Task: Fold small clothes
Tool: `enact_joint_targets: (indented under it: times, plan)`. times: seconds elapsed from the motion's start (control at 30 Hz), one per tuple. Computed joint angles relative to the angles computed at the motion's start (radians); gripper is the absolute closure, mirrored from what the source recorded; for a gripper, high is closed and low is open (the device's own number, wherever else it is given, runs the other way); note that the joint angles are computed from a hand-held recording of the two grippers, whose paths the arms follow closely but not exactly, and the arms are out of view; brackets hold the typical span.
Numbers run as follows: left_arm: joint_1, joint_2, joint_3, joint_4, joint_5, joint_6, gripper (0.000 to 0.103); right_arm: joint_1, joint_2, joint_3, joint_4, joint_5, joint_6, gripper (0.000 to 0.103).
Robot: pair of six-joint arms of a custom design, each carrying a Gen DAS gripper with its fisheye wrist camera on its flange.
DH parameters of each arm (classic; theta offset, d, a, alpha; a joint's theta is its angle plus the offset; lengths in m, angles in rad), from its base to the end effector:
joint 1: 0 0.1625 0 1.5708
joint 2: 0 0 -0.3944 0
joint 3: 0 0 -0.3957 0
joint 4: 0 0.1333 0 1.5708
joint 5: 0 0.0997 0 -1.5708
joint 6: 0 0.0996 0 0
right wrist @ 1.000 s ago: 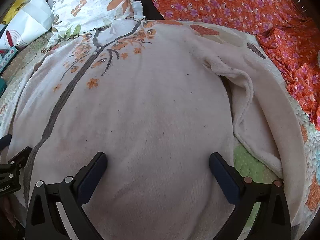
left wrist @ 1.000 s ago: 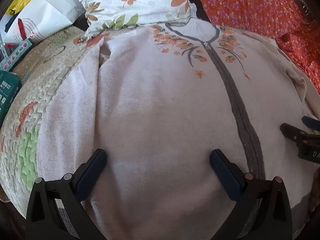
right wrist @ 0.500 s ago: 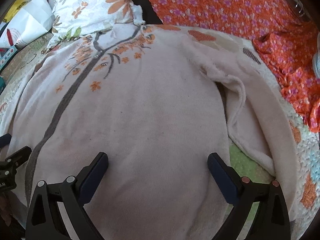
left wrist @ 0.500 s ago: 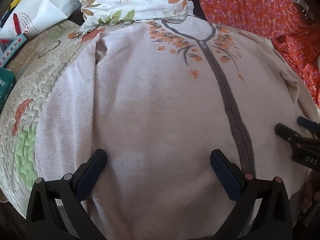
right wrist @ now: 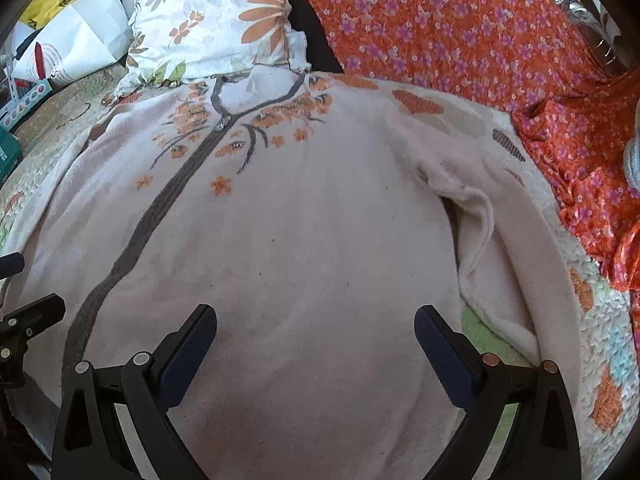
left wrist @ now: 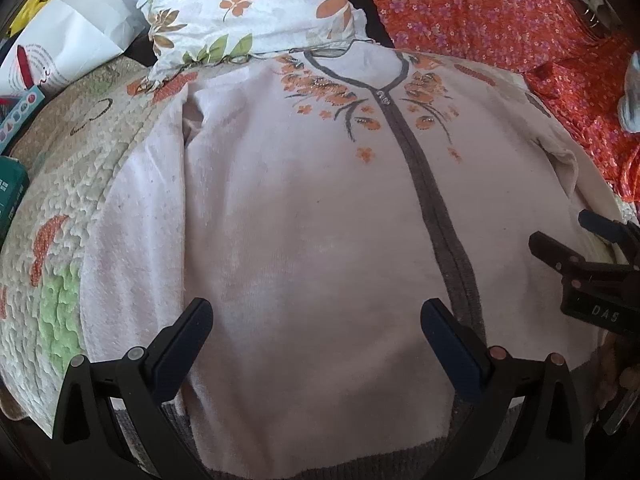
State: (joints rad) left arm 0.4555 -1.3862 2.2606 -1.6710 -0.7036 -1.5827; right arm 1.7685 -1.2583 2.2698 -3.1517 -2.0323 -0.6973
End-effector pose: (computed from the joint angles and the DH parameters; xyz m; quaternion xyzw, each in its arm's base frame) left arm -0.2245 -0.3430 0.1309 -0.0403 0.8542 -0.3042 0.4198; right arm 0.1782 -0.4368 0.1810 0.3464 -0.8701 0.2107 0.2803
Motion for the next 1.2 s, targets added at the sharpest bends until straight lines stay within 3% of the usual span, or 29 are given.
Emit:
enact_joint_targets:
  times: [0.47,0.73,1.03,1.2]
  plan:
    - [-0.02,-0.018,0.019,0.001,0.03,-0.02,0.0,0.002,-0.006,0.003,-0.022,0.008,0.001,0.002]
    - [-0.028,-0.047,0.022,0.074,0.042,-0.071,0.0,-0.002,-0.005,0.002,-0.018,-0.002,0.006,0.002]
    - [-0.035,-0.17,0.027,0.287,0.043,-0.252,0.0,0.001,-0.004,0.002,-0.018,-0.009,0.005,0.002]
    - [-0.052,-0.276,0.008,0.521,0.036,-0.472,0.0,0.002,-0.007,0.001,-0.01,-0.009,0.005,0.002]
